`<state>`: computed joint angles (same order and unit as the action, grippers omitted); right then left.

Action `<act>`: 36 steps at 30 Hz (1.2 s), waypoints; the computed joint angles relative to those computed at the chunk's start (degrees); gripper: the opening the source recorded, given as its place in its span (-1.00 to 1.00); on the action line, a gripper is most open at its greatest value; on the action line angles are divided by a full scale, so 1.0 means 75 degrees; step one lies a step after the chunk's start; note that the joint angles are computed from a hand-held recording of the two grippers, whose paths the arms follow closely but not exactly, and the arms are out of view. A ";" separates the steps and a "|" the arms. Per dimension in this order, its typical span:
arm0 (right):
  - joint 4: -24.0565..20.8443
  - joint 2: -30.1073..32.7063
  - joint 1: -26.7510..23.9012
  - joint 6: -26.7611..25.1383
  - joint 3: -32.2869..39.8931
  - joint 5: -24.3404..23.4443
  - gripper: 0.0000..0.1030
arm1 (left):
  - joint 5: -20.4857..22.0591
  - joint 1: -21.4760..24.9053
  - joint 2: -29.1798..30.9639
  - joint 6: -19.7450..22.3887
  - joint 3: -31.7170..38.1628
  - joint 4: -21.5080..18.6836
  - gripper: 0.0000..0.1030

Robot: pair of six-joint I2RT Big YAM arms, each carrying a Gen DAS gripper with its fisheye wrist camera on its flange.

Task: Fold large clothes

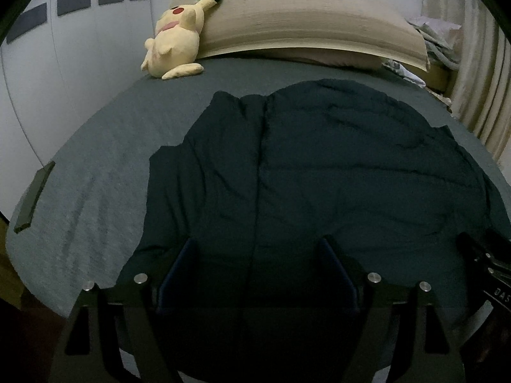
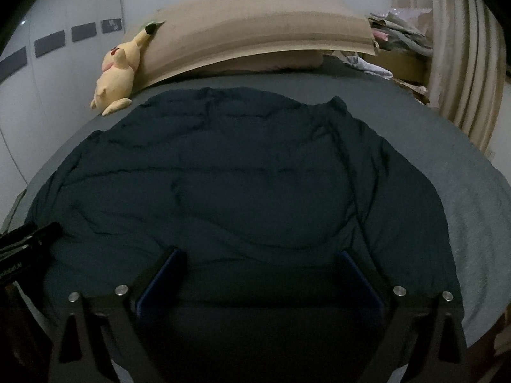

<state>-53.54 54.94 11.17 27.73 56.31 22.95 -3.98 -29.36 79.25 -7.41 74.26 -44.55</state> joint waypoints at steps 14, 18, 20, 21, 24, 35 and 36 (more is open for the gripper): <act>-0.0119 0.0064 -0.0074 -0.0071 -0.0008 -0.0165 0.99 | -0.0003 -0.0021 -0.0174 0.0338 -0.0433 0.0557 0.59; -0.0300 0.0011 -0.0260 -0.0361 0.0699 -0.0348 0.99 | -0.0073 0.0098 -0.0530 0.0175 -0.0635 0.0708 0.59; -0.0197 0.0282 -0.0366 -0.0730 0.1248 -0.0302 0.99 | -0.0167 0.0245 -0.0724 -0.0115 -0.0726 0.0833 0.59; -0.0319 0.0690 -0.0538 -0.0916 0.1723 -0.0657 0.99 | -0.0148 0.0314 -0.0736 -0.0229 -0.0697 0.0825 0.59; -0.0387 0.1774 -0.0894 -0.1112 0.2708 -0.1426 0.99 | -0.0173 0.0444 -0.0640 -0.0238 -0.0551 0.0610 0.59; -0.1630 0.4731 -0.1451 -0.0338 0.4950 -0.1899 0.97 | -0.0104 0.0540 -0.0822 0.0082 -0.0831 0.0628 0.59; -0.1462 0.4488 -0.1482 -0.0415 0.4797 -0.1916 0.91 | -0.0090 0.0567 -0.0827 0.0059 -0.0780 0.0639 0.59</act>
